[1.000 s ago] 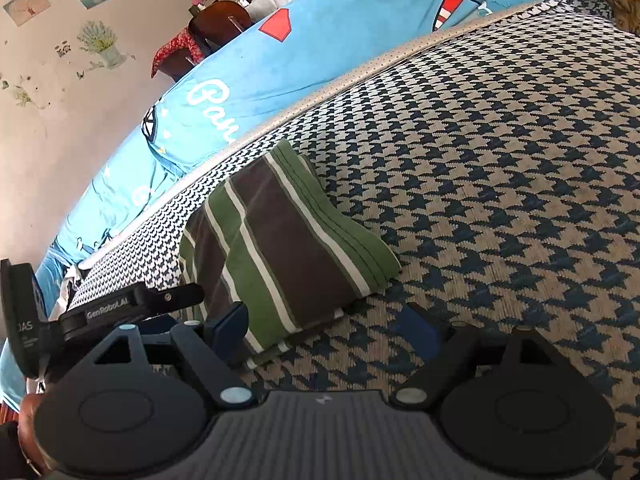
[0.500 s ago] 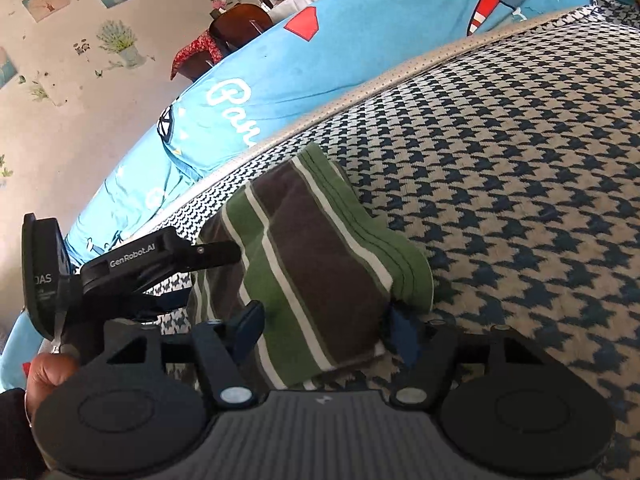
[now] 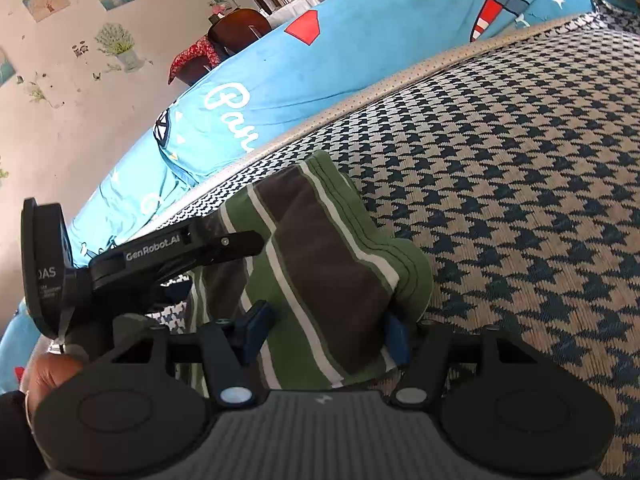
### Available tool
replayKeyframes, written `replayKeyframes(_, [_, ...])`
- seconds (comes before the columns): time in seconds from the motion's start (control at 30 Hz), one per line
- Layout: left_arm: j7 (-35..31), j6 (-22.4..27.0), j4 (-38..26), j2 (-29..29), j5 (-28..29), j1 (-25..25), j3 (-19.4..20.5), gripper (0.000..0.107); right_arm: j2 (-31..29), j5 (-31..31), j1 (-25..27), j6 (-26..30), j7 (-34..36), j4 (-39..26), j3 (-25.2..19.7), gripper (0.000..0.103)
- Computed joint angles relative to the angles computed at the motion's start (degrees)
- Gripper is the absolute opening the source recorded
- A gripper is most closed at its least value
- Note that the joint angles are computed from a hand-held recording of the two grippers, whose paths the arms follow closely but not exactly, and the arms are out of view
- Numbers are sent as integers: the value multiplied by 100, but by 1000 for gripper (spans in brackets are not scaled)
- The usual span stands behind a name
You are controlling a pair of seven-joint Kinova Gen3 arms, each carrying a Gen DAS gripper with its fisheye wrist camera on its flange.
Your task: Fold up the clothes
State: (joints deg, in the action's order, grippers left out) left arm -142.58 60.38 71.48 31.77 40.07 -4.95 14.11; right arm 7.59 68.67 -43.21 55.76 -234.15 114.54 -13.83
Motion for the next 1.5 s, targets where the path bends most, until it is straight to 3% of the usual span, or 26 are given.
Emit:
replayKeyframes(0.2, [-429, -242, 389, -277, 165, -79, 57, 67, 80, -106, -44, 204, 211, -130, 12, 45])
replayKeyframes(0.3, [-885, -614, 778, -533, 348, -117, 81, 57, 165, -203, -113, 426, 504, -276, 11, 39])
replayKeyframes(0.47, [-1692, -1236, 1377, -964, 637, -145, 144, 54, 345, -248, -317, 898, 1095, -550, 41, 32])
replayKeyframes(0.57, [-1329, -1079, 1210, -879, 507, 61, -98, 59, 315, -295, -299, 752, 981, -497, 103, 33])
replayKeyframes(0.67, [-795, -967, 996, -736, 302, 176, -209, 83, 239, -368, -228, 586, 889, -450, 128, 37])
replayKeyframes(0.73, [-561, -771, 819, -596, 242, 143, -189, 85, 190, -406, -189, 498, 783, -403, 135, 39])
replayKeyframes(0.8, [-302, -488, 587, -432, 147, 117, -181, 95, 108, -393, -141, 362, 544, -296, 136, 43])
replayKeyframes(0.9, [-54, -267, 390, -239, 156, 42, -129, 100, 16, -342, -72, 201, 174, -156, 104, 45])
replayKeyframes(1.03, [-240, -429, 446, -248, 62, 85, -43, 102, 72, -285, -47, 206, 222, -166, 62, 53])
replayKeyframes(1.07, [-325, -457, 491, -258, 94, 64, -3, 100, 92, -266, -48, 212, 239, -175, 62, 55])
replayKeyframes(1.2, [-653, -477, 614, -303, 244, -2, 103, 69, 207, -242, -82, 315, 407, -273, 78, 54])
replayKeyframes(1.3, [-1047, -758, 915, -486, 469, -60, 148, 54, 310, -276, -152, 484, 658, -438, 104, 41])
replayKeyframes(1.37, [-1430, -1005, 1183, -657, 732, -146, 193, 47, 379, -280, -221, 619, 770, -542, 125, 32])
replayKeyframes(1.5, [-1990, -1318, 1584, -991, 1216, -218, 161, 40, 513, -301, -351, 931, 1147, -803, 178, 26])
